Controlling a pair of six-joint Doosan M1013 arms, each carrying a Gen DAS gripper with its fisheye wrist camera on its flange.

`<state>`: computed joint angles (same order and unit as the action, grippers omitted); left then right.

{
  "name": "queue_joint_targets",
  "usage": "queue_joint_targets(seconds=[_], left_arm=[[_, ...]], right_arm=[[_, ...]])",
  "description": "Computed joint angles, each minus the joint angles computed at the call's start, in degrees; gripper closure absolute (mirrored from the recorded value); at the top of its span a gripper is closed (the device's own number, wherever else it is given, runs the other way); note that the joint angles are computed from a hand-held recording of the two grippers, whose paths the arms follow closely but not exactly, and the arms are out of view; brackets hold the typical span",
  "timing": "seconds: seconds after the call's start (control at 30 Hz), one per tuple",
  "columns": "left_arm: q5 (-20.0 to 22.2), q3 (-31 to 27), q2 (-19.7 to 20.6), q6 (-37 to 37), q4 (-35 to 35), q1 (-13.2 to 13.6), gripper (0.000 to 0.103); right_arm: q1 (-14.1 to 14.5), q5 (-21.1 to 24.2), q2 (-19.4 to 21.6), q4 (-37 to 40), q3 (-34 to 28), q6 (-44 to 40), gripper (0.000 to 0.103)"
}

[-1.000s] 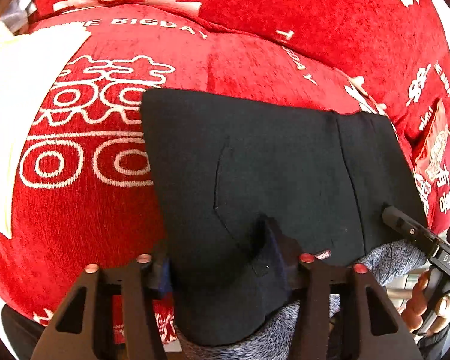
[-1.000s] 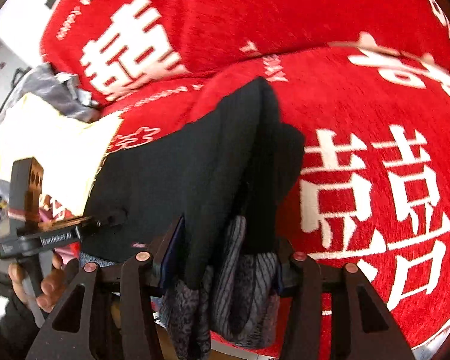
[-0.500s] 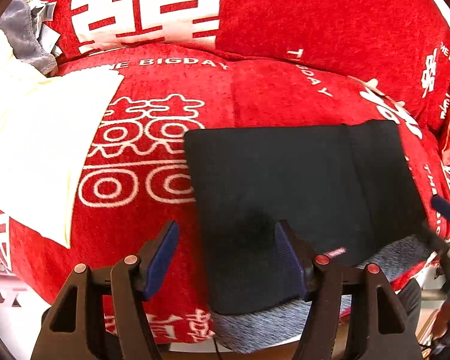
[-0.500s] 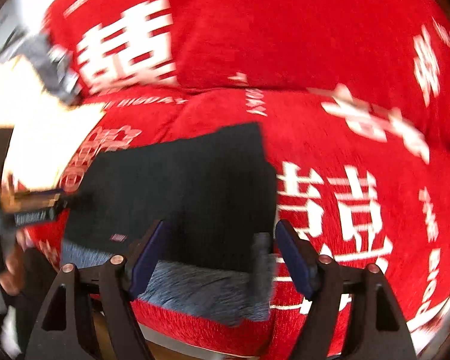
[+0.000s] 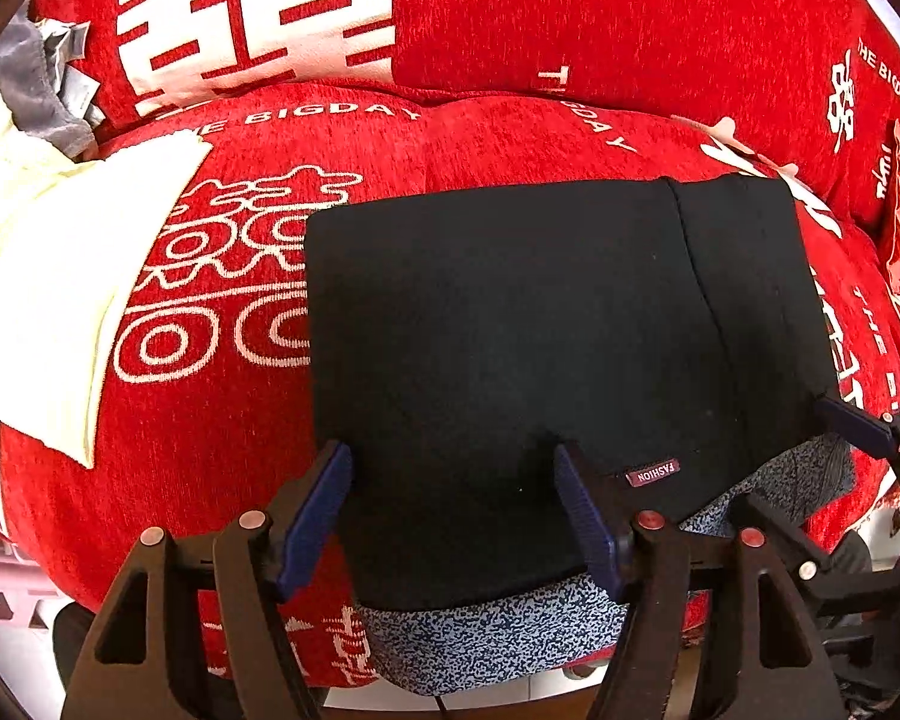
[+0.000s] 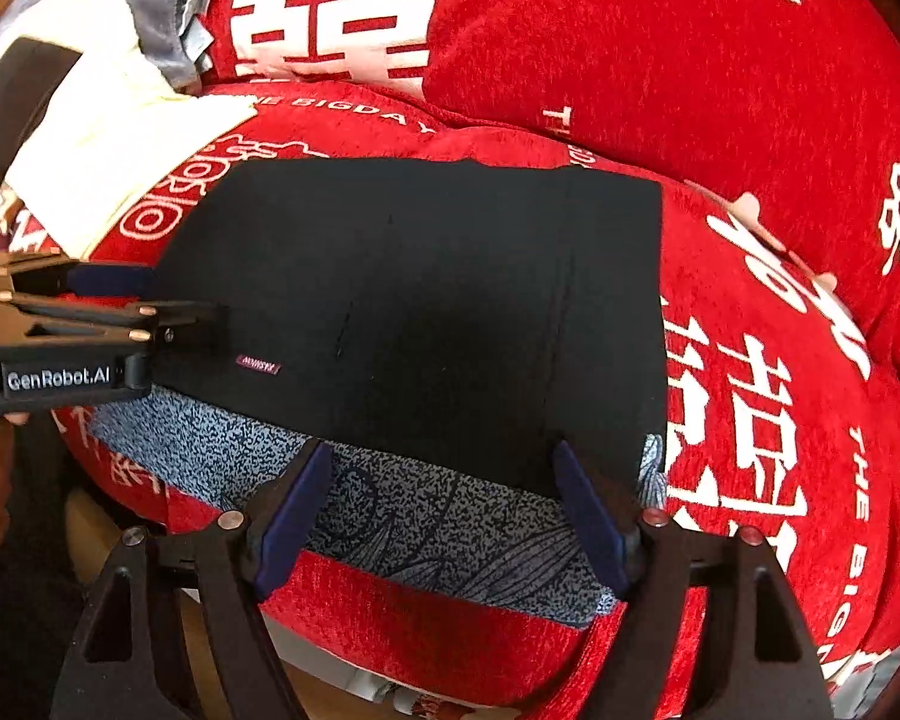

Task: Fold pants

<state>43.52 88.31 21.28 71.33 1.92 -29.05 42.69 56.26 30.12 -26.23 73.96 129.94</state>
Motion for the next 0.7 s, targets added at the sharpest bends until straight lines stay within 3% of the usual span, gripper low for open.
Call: queue_joint_targets(seconds=[0.2,0.3,0.33,0.57,0.6,0.7], left_arm=[[-0.26,-1.2,-0.03,0.5,-0.7,0.66,0.033],[0.44,-3.18,1.03,-0.86,-1.19,1.32,0.032],[0.64,-3.89,1.51,-1.3,-1.29,1.5,0.025],[5.05,-9.82,6.26,-4.97,-0.13,2.27,0.017],[5.57,-10.46,6.87,-5.38,0.48,2.26,0.011],[5.97,-11.35,7.91,-4.83,-0.98,2.63,0.009]], right_arm=[[-1.79,-2.97,-1.27,4.68,-0.55,-0.25,0.022],[-2.23,-0.66,0.07,2.35,-3.25,-1.07,0.022],[-2.46,-0.29,0.54,2.06,-4.07,-1.67,0.022],[-5.29,3.81,6.17,6.81,-12.79,-9.25,0.02],[-5.68,4.57,7.1,7.65,-13.99,-10.33,0.016],[-6.25,6.58,8.99,7.57,-15.64,-11.38,0.0]])
